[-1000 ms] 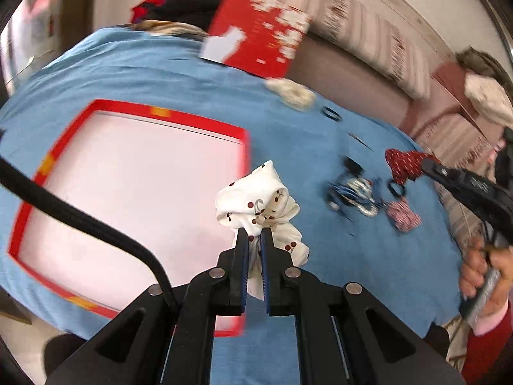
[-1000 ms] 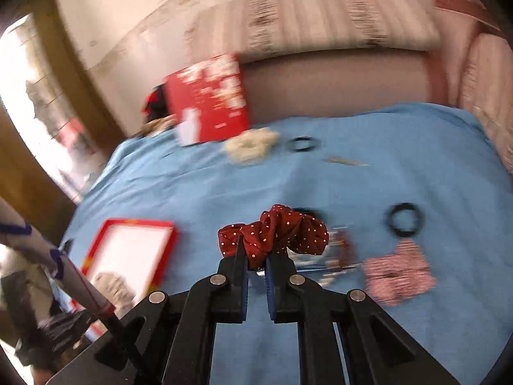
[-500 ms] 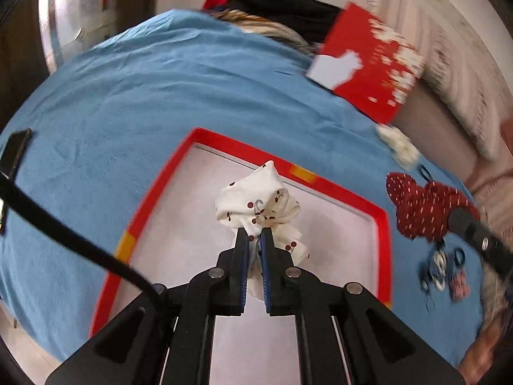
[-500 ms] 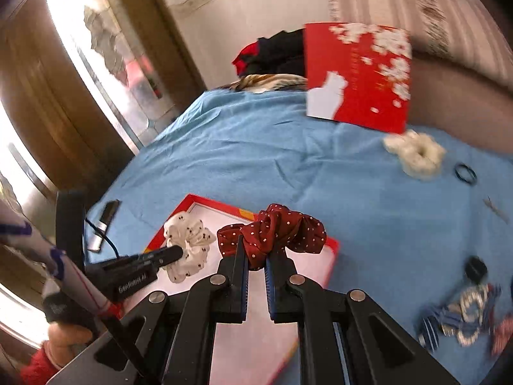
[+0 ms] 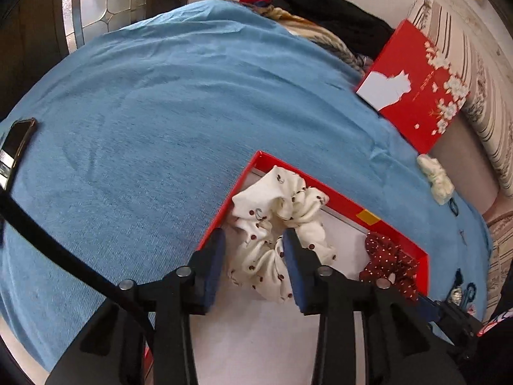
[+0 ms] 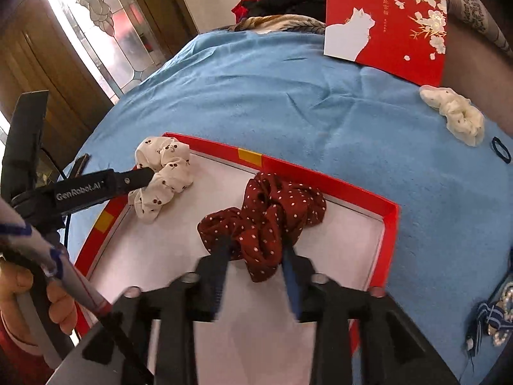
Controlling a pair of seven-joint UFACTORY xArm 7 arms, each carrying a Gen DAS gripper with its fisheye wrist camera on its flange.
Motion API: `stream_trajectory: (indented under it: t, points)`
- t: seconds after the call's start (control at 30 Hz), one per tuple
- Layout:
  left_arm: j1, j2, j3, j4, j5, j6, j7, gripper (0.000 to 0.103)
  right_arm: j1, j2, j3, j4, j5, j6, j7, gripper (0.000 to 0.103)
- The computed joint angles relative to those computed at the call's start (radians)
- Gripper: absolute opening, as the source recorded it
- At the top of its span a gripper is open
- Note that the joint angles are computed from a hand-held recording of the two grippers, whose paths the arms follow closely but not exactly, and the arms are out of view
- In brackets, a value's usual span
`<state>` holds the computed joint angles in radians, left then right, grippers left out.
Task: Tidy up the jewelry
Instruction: 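Carry both scrunchies into the red-rimmed box and open both tools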
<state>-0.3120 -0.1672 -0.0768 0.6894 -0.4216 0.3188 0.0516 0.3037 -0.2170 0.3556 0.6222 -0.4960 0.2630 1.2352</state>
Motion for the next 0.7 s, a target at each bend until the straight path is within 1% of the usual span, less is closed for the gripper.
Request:
stream_trajectory:
  t: [0.07,0.1,0.2,0.27,0.33,0.4,0.43,0.5,0.53,0.63,0.7]
  points:
    - [0.000,-0.024,0.001,-0.010,-0.009,0.010,-0.011,0.044,0.015,-0.044,0.001,-0.016,0.017,0.029,-0.008,0.052]
    - [0.002,-0.048,-0.002,-0.023,-0.001,0.015,-0.026,0.044,0.021,-0.069,0.001,-0.027,0.028,0.038,-0.014,0.054]
    - [-0.019,-0.138,-0.007,-0.075,0.016,0.014,-0.041,0.044,0.056,-0.189,0.010,-0.073,0.086,0.093,-0.044,0.056]
    - [-0.038,-0.191,-0.027,-0.102,0.050,0.021,-0.062,0.044,0.084,-0.297,0.019,-0.121,0.130,0.141,-0.064,0.058]
    - [-0.070,-0.208,-0.039,-0.109,0.075,0.041,-0.067,0.044,0.119,-0.431,0.039,-0.181,0.179,0.215,-0.063,0.058]
    - [-0.093,-0.195,-0.056,-0.100,0.101,0.056,-0.085,0.044,0.148,-0.536,0.048,-0.224,0.225,0.281,-0.067,0.058]
    - [-0.113,-0.173,-0.056,-0.089,0.097,0.057,-0.083,0.044,0.171,-0.605,0.054,-0.252,0.250,0.328,-0.063,0.058]
    - [-0.154,-0.114,-0.044,-0.059,0.052,0.054,-0.067,0.044,0.215,-0.744,0.070,-0.299,0.295,0.439,-0.051,0.058]
    - [-0.155,-0.068,-0.051,-0.032,0.043,0.059,-0.092,0.044,0.239,-0.817,0.080,-0.319,0.316,0.506,-0.041,0.058]
    - [-0.161,0.028,-0.064,0.030,0.002,0.071,-0.104,0.044,0.312,-1.036,0.106,-0.375,0.376,0.706,0.004,0.058]
    - [-0.151,0.053,-0.095,0.047,0.042,0.064,-0.138,0.043,0.350,-1.151,0.118,-0.399,0.407,0.815,0.027,0.058]
